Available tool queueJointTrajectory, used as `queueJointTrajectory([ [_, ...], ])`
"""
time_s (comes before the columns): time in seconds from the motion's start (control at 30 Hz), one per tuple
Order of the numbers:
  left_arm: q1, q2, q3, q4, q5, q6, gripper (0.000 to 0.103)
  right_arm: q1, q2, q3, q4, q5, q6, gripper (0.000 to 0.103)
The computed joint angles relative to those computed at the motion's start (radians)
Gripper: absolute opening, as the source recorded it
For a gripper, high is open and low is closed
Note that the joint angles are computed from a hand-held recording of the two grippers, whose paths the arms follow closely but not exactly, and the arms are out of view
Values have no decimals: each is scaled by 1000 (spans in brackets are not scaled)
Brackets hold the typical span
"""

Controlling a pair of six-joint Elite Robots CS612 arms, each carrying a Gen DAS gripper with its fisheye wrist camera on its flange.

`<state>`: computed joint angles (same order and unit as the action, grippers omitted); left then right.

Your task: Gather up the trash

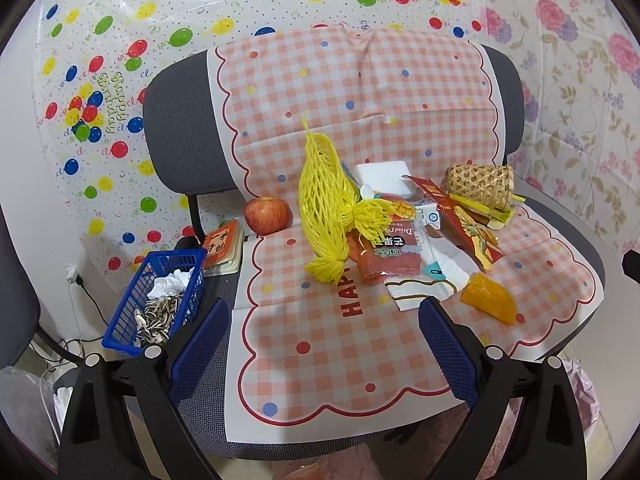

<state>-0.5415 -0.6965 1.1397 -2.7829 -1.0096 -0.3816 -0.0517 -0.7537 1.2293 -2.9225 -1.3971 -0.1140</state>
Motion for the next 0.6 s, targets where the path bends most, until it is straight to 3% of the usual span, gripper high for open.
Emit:
queueJointTrajectory([
  [0.07,0,30,-34,11,2,-1,95,1,1,2,-3,-1,-2,97],
  [0.6,0,13,-14,13,5,-5,95,1,0,0,15,13,7,97],
])
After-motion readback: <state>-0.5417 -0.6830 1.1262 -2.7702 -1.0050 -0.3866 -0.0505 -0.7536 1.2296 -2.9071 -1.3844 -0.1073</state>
